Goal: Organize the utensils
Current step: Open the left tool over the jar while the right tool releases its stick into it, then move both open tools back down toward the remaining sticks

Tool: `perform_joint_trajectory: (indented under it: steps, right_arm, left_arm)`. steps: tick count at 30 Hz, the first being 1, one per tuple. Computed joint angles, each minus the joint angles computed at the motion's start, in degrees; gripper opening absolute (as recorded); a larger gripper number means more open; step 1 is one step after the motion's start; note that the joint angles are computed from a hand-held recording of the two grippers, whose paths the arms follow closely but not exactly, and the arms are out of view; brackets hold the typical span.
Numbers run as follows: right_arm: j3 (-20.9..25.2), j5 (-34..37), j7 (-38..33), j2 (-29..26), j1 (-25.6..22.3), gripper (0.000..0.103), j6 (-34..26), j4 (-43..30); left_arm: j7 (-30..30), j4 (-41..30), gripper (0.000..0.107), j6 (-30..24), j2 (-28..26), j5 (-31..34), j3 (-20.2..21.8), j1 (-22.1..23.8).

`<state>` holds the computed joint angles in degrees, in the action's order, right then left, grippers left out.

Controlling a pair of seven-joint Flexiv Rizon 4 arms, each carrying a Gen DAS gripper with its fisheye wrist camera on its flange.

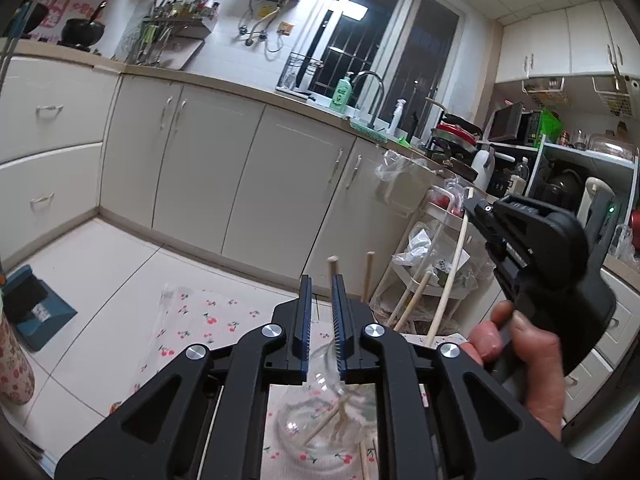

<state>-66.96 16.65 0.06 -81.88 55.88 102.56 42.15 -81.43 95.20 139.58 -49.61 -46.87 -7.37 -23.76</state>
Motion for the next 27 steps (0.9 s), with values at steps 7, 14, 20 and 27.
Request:
perform_joint_trajectory:
  steps: [7, 14, 20, 27]
  right_arm:
    - [3.35, -2.87, -3.63, 0.75, 1.12, 0.006, 0.54, 1.54]
    - [9.12, -2.84, -11.56, 2.82, 2.31, 0.006, 2.41, 4.27]
    - [16.29, -6.35, -21.01, 7.44, 4.65, 0.007, 7.99, 12.8]
    - [27.53, -12.66, -28.87, 14.59, 4.32, 0.026, 10.94, 22.83]
  left_arm:
    - [-3.55, 2.93, 0.012, 1.08, 1.03, 0.36, 0.13, 0.95]
    - [-2.73, 3.2, 0.023, 1.72, 1.44, -2.04, 0.17, 0.42]
    - [-2.2, 4.55, 0.032, 2.04, 2.19, -4.18, -0.01, 0.07]
    - [1.01, 5.95, 0.051, 1.59, 3.29, -9.04, -0.48, -1.87]
